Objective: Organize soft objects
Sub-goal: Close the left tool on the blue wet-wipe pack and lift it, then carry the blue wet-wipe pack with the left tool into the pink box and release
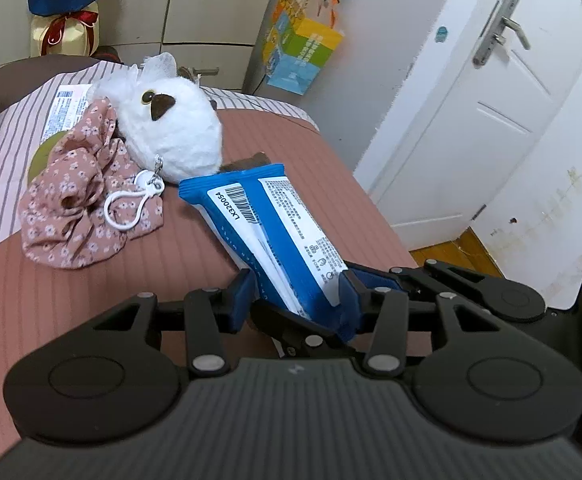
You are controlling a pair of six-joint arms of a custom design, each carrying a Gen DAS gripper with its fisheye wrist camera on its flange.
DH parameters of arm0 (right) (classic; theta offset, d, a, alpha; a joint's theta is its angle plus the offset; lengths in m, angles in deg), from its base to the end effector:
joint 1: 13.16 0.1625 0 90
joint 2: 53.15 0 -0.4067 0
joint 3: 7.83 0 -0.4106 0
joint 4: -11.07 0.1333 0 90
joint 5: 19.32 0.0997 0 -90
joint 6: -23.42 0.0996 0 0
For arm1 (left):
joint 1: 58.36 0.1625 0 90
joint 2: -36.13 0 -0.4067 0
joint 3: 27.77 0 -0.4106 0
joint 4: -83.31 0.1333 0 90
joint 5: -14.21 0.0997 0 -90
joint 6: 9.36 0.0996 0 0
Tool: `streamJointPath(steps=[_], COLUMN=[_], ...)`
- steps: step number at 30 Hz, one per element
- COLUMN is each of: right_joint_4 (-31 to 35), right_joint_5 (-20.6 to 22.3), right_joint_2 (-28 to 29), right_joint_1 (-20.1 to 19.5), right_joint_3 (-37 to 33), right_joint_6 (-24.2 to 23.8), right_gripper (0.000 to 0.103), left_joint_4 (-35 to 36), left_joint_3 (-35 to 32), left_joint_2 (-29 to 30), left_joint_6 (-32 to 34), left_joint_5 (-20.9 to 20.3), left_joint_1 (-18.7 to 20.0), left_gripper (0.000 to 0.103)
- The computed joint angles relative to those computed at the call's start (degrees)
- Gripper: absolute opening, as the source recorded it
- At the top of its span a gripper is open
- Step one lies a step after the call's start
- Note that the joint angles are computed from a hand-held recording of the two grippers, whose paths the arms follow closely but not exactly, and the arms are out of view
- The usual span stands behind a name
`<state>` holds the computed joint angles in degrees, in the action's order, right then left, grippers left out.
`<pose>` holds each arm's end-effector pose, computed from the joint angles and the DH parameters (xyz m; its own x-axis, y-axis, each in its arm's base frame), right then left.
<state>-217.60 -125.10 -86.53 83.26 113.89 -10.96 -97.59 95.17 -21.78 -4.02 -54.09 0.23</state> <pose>0.1602 -0.4740 -0.0086 -0.7682 -0.2753 0.5779 -0.6121 0.5802 -0.5372 -0.1255 -0.5320 0.0951 -0.8296 0.4165 -0.3719 0.5485 0.7323 -0.4035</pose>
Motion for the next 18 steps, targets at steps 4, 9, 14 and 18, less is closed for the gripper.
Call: streamJointPath(steps=[4, 9, 14, 18], right_joint_4=[0.8, 1.3, 4.7, 8.0], right_joint_5=[0.2, 0.1, -3.3, -5.5], right_joint_2=[-1.5, -3.0, -4.2, -5.5], right_joint_1=[1.1, 3.2, 7.0, 10.1], right_joint_3=[2.2, 5.0, 6.2, 7.0], right_joint_6=[1.9, 3.6, 5.7, 6.2], right_gripper=[0.06, 0.06, 0.06, 0.06], left_joint_4=[2.3, 5.8, 11.6, 16.3], left_joint_3=[2.9, 6.3, 8.6, 10.2], left_joint_2=[-3.9, -9.0, -14.4, -19.5], left_joint_6=[-0.9, -3.4, -6.5, -8.8], left_joint_5=[0.5, 2.4, 3.1, 2.8], left_joint_1=[-1.4, -3.5, -4.8, -5.5], left_gripper=[0.045, 0.045, 0.045, 0.045])
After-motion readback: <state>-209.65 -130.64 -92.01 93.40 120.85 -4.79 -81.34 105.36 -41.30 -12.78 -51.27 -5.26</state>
